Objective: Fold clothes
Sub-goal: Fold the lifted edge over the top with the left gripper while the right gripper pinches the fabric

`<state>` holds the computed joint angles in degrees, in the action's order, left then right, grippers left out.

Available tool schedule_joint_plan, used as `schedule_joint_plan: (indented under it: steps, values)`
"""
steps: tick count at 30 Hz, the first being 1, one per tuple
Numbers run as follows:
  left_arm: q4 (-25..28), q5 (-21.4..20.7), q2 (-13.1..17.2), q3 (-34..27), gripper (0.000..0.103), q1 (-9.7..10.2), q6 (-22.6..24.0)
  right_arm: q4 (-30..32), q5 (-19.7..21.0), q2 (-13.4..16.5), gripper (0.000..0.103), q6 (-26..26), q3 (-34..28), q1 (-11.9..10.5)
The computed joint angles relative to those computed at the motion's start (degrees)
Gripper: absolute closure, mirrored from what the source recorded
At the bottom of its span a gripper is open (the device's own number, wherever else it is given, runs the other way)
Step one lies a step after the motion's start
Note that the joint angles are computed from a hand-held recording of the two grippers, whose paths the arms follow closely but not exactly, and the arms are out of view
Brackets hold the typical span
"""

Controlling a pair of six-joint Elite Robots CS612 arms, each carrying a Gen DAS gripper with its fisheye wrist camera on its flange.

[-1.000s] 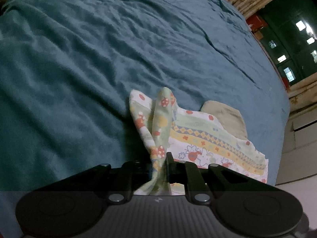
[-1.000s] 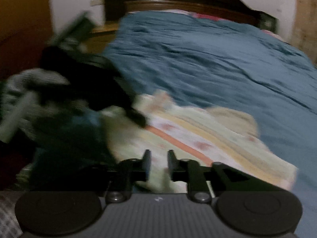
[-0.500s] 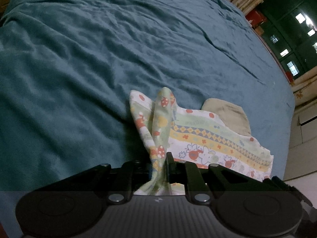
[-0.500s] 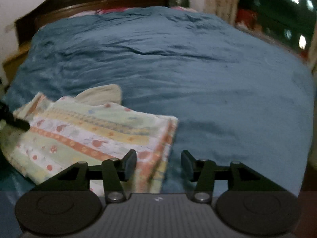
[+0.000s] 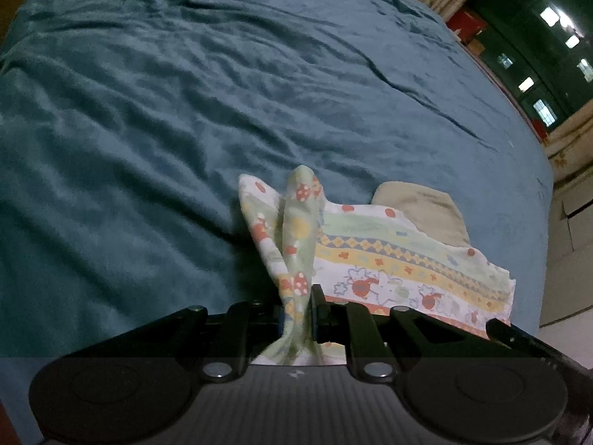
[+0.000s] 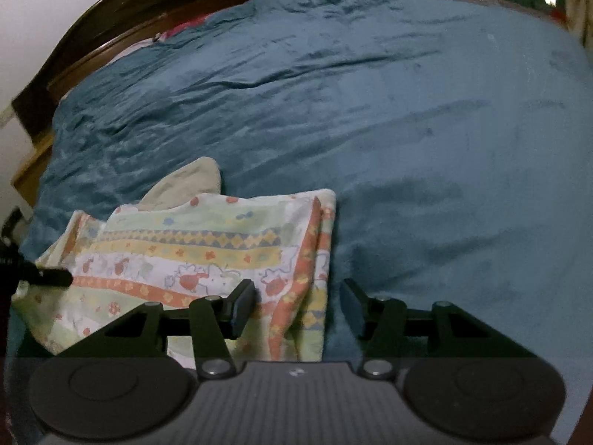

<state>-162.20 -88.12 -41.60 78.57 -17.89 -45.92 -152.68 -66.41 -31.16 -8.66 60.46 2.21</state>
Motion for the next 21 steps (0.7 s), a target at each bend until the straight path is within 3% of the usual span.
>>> schedule_joint_plan:
  steps: [1,2,5,11,21]
  values:
    - [-0.2,0.3,-0.1,0.1,0.091,-0.08,0.3,0.2,0.5,0.0,0.057,1.1,-0.1,-0.1]
    - [-0.5,0.5,-0.2,0.2,0.091,-0.17,0.5,0.3,1.2,0.0,0.07,1.5,0.0,-0.2]
    - [-1.7,1.4,-0.8,0.6,0.093,-0.46,1.1,0.0,3.4,-0.6,0.091,1.6,0.7,-0.4]
    - [-5.2,2.9,-2.3,1.0,0.093,-1.18,3.5,-5.3,6.7,-2.9,0.094,0.7,3.4,-0.7]
    - [-6.9,3.7,-1.9,-3.2,0.093,-2.37,6.9,-12.2,4.9,-5.7,0.094,-1.9,4.9,-1.4]
